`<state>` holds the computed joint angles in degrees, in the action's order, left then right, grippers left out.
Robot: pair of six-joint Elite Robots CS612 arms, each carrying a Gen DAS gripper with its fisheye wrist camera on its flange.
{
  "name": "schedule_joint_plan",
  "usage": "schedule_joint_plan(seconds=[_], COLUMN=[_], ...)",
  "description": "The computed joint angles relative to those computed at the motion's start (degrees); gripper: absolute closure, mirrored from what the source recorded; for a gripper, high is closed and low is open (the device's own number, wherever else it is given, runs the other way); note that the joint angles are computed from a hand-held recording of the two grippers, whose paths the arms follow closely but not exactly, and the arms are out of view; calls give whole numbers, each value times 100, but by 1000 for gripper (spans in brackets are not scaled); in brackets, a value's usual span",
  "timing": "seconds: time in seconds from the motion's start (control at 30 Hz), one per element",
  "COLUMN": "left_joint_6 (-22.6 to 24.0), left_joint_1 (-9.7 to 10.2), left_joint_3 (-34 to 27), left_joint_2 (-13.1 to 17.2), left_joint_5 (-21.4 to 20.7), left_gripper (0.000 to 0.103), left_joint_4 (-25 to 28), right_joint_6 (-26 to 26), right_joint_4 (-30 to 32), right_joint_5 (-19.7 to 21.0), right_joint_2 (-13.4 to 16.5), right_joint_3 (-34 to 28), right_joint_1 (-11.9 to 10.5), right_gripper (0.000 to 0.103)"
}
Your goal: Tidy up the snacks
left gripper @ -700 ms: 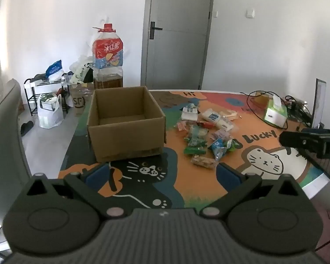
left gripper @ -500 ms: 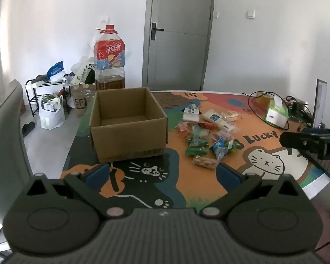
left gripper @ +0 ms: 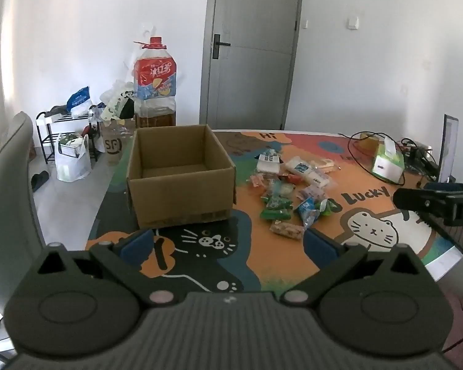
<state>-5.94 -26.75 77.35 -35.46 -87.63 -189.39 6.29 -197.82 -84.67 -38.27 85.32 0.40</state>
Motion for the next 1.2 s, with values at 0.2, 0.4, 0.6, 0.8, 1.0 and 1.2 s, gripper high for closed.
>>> schedule_joint_plan(seconds=[0.2, 0.4, 0.6, 0.8, 1.0, 1.2], left_joint_6=[-3, -29, -35, -100, -118, -140], left_joint_1=[-3, 3, 8, 13, 9, 5], left_joint_3=[-4, -8, -9, -20, -15, -6], left_joint_2=[1, 9, 14, 20, 19, 14], left_joint_5=[-10, -36, -65, -34, -24, -16], left_gripper=[0, 0, 0, 0, 0, 0], left_joint_4=[-8, -10, -23, 22, -35, -43], right_joint_6=[-47, -61, -58, -62, -59, -52], right_joint_4=[-6, -15, -1, -12, -39, -41], right_joint_5=[-16, -22, -26, -39, -10, -11], right_joint_2=[-1, 4, 0, 2, 7, 6], right_joint_3=[4, 2, 10, 15, 17, 20], right_joint_1=[-3, -1, 7, 9, 3, 5], right_gripper=[0, 0, 0, 0, 0, 0])
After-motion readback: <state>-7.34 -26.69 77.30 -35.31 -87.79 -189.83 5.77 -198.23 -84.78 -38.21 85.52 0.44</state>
